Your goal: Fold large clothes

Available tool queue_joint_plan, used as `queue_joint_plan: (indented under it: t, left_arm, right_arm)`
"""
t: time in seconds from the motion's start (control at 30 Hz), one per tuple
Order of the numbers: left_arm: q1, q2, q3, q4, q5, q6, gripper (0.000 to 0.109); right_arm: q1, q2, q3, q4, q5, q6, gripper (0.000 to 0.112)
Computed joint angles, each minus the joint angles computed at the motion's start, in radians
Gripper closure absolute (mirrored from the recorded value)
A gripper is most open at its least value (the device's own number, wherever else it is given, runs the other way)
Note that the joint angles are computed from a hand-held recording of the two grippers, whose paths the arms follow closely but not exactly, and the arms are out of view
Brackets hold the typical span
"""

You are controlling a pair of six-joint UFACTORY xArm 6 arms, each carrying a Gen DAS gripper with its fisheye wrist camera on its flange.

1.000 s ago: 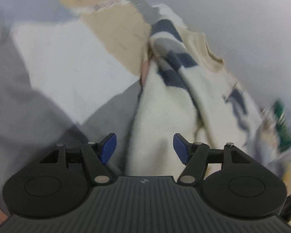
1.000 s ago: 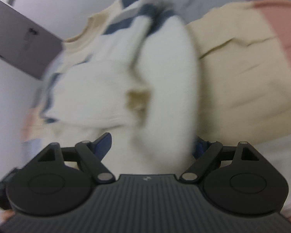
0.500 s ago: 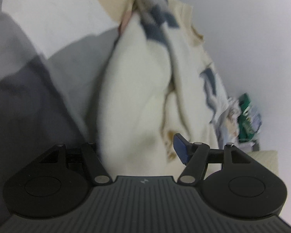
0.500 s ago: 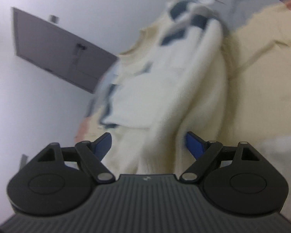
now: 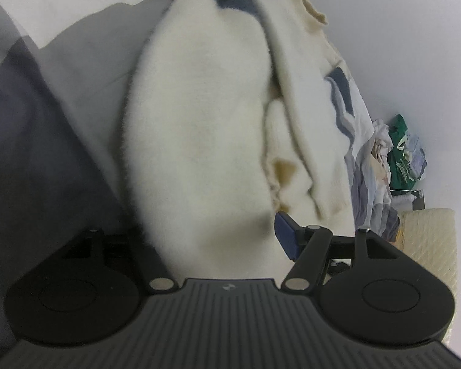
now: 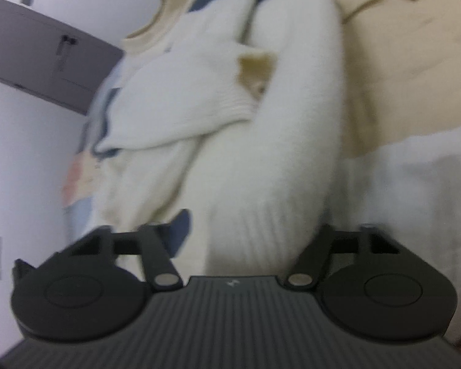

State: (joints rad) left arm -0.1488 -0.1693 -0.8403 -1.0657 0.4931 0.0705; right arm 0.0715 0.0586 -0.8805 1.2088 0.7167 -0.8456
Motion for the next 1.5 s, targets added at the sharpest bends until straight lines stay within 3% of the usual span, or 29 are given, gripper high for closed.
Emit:
queue_joint_plan:
  t: [0.07,0.2,0.27,0.33,0.37,0.57,0.7,0.83,0.97,1.2,1.27,1.33,1.5]
  left_arm:
    - [-0.016,0.013,-0.008,0.005,-0.020,-0.006,0.039]
    - [-0.034,0.041,-0.027,-0.004,-0.048,-0.005,0.040]
    - [-0.037,0.031,-0.020,-0.002,-0.057,-0.020,0.056]
    - [-0.023,-0.004,-0.001,-0.069,-0.044,0.032,0.083]
    - [-0.015,-0.021,0.006,-0.091,-0.039,0.044,0.091]
    - [-0.014,-0.206,0.048,-0.353,-0.080,0.251,0.096]
    - [0.023,-0.353,0.093,-0.391,-0.026,0.283,0.096]
    - [0.009,-0.514,0.151,-0.413,-0.064,0.305,0.098]
    - [-0.054,-0.625,0.200,-0.376,-0.117,0.299,0.099]
    - [-0.198,-0.845,0.361,-0.217,-0.255,0.125,0.099]
    - [-0.236,-0.842,0.367,-0.116,-0.308,0.060,0.099]
    - [-0.248,-0.788,0.344,0.019,-0.348,-0.020,0.099]
    - [-0.203,-0.599,0.221,0.054,-0.368,0.004,0.099]
  right_arm:
    - [0.007,-0.010,0.017,-0.008,-0.038,0.014,0.087]
    - [-0.003,-0.055,0.032,0.045,-0.020,-0.038,0.095]
    - [-0.031,-0.095,0.039,0.124,0.045,-0.114,0.096]
    - [-0.051,-0.134,0.046,0.158,0.078,-0.164,0.097]
    - [-0.058,-0.155,0.050,0.164,0.092,-0.178,0.097]
    - [-0.129,-0.267,0.055,0.137,0.198,-0.192,0.098]
    - [-0.189,-0.356,0.055,0.148,0.316,-0.199,0.098]
    - [-0.248,-0.462,0.081,0.133,0.416,-0.190,0.097]
    - [-0.332,-0.563,0.121,0.101,0.518,-0.174,0.097]
    - [-0.505,-0.668,0.216,0.089,0.719,-0.228,0.097]
    - [-0.543,-0.672,0.212,0.065,0.762,-0.240,0.096]
    - [-0.508,-0.648,0.183,0.039,0.717,-0.235,0.094]
    - [-0.368,-0.530,0.092,0.049,0.544,-0.142,0.094]
